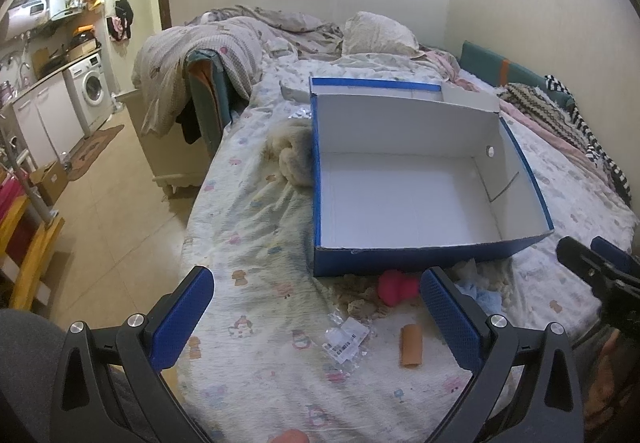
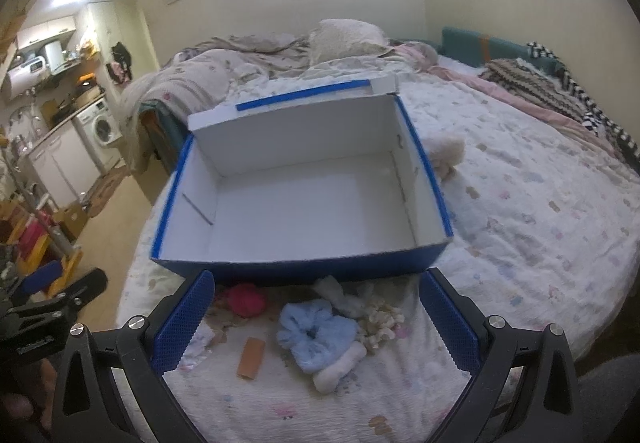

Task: Organize soft objects
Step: 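Grasp the light-blue fuzzy item with the right tool while the left tool grasps the plastic packet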

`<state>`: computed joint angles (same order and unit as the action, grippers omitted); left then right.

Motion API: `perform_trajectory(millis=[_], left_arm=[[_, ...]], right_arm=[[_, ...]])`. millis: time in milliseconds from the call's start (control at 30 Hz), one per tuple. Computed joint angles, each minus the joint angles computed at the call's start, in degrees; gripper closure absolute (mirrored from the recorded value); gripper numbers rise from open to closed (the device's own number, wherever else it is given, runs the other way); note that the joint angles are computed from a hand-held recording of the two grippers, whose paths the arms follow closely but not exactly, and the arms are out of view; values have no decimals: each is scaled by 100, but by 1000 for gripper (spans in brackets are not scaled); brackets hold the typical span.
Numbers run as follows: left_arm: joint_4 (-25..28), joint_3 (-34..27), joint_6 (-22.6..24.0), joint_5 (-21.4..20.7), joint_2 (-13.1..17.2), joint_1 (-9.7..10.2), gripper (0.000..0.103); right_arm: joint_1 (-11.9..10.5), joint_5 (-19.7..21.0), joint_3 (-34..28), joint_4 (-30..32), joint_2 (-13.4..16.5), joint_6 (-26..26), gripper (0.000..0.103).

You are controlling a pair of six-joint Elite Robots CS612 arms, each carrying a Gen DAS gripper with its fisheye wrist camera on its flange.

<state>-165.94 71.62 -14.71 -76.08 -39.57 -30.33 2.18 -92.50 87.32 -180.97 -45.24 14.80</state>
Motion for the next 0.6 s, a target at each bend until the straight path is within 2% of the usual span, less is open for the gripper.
perform_trajectory(millis=[100, 200, 333, 367, 433, 500, 600], left_arm=[[430, -183, -35, 160, 28, 5, 0], [1037, -463, -123, 101, 103, 35, 0], [2095, -974, -144, 14, 300, 78, 0], [2646, -1246, -63, -13, 434, 91, 0], [3526, -1714, -54, -428, 673, 172, 0], [4051, -2045, 34, -686, 867, 221, 0], [4697, -2491, 262, -839, 1154, 244, 0]], right_arm=[[-24, 51, -133, 379, -19, -121, 0], [-105, 427, -331, 962, -1, -196, 0], [-195, 774, -621, 1859, 46, -298, 0], [-207, 818, -699, 2091, 70, -354, 0], [-237, 893, -859, 2589, 128, -419, 0], [-281, 1046, -975, 2956, 185, -369, 0], [-338, 1283, -1005, 3078, 238, -235, 0]])
